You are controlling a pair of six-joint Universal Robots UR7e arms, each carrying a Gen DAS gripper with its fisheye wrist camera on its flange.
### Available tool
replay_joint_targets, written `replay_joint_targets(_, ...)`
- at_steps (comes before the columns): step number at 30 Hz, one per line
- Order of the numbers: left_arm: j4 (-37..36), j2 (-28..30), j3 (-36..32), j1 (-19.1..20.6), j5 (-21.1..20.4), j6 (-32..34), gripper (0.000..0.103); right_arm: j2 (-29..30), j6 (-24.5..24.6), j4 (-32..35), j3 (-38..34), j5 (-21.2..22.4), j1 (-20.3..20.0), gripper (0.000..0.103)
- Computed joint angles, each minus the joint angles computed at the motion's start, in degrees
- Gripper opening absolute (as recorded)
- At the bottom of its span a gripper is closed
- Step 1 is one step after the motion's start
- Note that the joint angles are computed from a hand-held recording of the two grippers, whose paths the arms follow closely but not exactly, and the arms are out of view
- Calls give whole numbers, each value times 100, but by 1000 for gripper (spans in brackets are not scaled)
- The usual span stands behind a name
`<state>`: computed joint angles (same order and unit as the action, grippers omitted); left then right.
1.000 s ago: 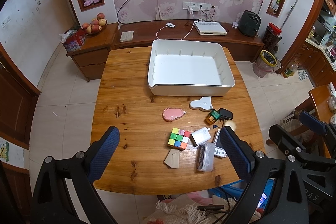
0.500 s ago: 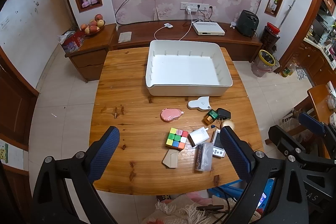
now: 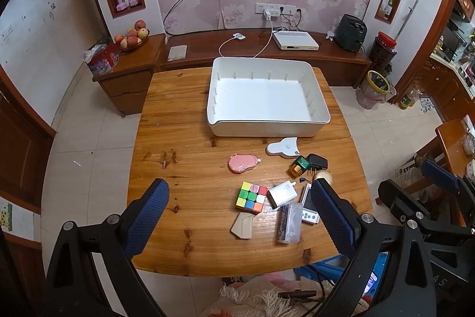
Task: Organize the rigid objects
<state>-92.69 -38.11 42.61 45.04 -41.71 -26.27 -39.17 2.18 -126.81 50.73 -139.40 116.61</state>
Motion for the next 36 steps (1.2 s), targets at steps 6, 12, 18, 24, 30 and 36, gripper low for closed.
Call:
replay_joint_targets(6,4,-1,0,0,3,-7,97,9,35,45,-14,11,1,85)
replay_joint_targets(12,92,63,-124,-4,-26,-23,97,24,83,55,15,20,7,85)
replay_joint_targets(18,786,603,-1193,108,-227,-74,97,-15,184,186,48,91,-55,85)
replay_joint_targets(24,1193,854,-1636,273,-592,-278,97,-30,400,501,-34,188,-148,85)
replay_joint_targets(30,1262,905,-1539,422,-737,-445,97,35,471,821,-182,165,-281,85)
replay_joint_targets(36,1209,914,-1326,527,-720,-431,97,43,510,1055,-149,255,-447,85)
